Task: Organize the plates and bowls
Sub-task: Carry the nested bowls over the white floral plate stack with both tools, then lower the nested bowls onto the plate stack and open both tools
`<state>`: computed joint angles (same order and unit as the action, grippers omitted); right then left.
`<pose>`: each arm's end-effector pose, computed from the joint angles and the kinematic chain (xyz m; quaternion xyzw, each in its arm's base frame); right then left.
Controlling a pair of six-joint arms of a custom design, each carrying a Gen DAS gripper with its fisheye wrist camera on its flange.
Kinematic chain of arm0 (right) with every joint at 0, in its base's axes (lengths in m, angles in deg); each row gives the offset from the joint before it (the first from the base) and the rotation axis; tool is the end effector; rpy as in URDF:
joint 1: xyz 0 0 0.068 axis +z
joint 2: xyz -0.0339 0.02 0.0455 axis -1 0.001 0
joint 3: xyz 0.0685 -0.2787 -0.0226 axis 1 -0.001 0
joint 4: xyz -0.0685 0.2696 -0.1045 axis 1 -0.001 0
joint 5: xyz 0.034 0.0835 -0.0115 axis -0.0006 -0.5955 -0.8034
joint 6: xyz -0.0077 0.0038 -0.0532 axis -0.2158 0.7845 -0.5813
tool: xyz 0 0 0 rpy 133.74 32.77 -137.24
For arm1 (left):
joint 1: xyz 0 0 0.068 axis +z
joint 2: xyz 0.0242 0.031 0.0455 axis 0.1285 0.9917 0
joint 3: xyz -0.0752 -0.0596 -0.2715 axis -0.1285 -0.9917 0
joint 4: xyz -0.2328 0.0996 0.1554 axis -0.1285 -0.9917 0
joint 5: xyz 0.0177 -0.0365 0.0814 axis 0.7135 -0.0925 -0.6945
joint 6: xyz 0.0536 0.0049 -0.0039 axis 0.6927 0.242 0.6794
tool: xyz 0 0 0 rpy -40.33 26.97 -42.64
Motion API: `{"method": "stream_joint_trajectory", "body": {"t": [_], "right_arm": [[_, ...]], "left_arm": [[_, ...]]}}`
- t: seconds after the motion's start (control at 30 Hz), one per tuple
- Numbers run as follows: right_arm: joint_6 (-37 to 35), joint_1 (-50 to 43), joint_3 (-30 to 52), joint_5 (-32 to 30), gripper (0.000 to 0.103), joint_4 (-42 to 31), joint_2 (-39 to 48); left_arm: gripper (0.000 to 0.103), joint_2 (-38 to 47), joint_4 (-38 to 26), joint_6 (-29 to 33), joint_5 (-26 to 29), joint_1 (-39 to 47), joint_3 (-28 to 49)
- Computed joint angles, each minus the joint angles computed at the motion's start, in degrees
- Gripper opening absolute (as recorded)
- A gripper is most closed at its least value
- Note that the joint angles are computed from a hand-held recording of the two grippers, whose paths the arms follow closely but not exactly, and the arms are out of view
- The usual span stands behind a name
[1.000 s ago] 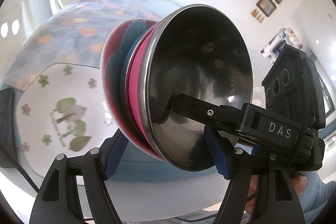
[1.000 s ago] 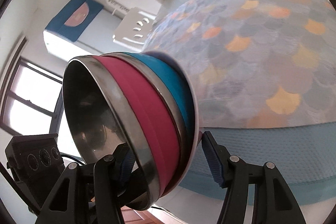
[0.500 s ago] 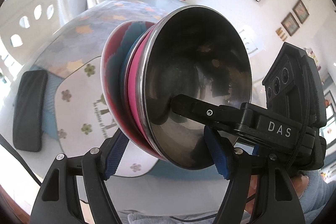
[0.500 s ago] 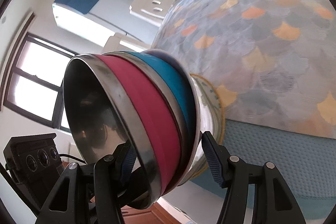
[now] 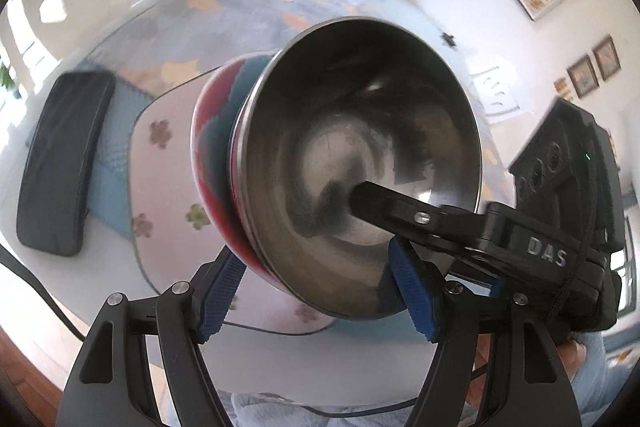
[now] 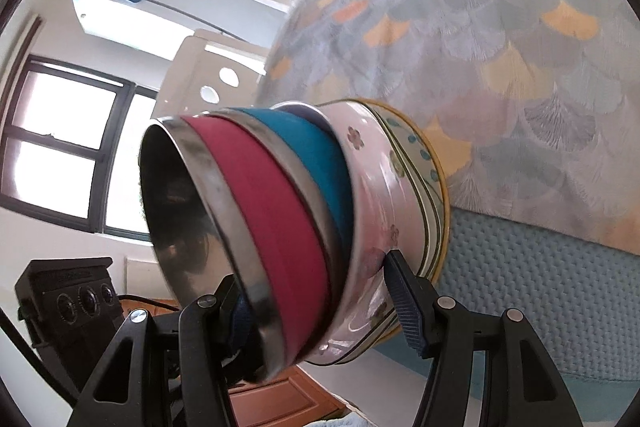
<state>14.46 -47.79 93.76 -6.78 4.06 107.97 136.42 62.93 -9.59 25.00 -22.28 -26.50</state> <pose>0.2841 0.2730 0.1398 0.0302 0.9179 0.3743 0.1284 0.1932 -0.1141 0.1908 -0.0914 0.9455 -0.2209 0.2210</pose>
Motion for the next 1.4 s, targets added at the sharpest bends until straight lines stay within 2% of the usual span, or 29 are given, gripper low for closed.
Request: {"method": "stream_joint_trajectory", "body": {"t": [0.23, 0.43, 0.8, 1.0, 1.07, 1.17, 1.27, 1.4], "right_arm": [[-1.30, 0.43, 2.63, -0.06, 0.058, -0.66, 2.27], [-2.36, 0.96, 4.46, 1.03, 0.062, -3.01, 2.87], [-3.26, 1.30, 3.23, 2.04, 0.067, -4.46, 0.94], [-3.26, 1.69, 1.84, 2.73, 0.068, -4.34, -0.60], [-3.28, 1.81, 1.30, 2.99, 0.072, -4.00, -1.20], [-3.37, 2.34, 0.52, 4.24, 0.077, -3.79, -2.38], [-3.58, 3.01, 0.34, 5.20, 0.081, -4.35, -3.06], [-3.44, 3.63, 0.06, 6.46, 0.085, -5.08, -3.86]], "left_arm": [[0.070, -2.50, -3.07, 1.81, -1.23, 1.27, -0.70], [0.070, -0.01, -4.77, 1.34, -4.14, -0.61, 2.13], [0.072, 0.61, -5.74, 0.28, -3.50, 0.39, 2.96], [0.074, -0.60, -6.65, -1.24, -0.37, 3.87, 1.80], [0.074, -2.63, -6.57, -2.13, 0.46, 5.36, 0.61], [0.074, -9.16, -4.65, -4.06, 6.34, 10.53, -2.85], [0.077, -11.86, -6.58, -2.93, 7.47, 13.51, -2.91], [0.088, -12.28, -8.81, -0.63, 8.86, 17.85, -3.01]]}}
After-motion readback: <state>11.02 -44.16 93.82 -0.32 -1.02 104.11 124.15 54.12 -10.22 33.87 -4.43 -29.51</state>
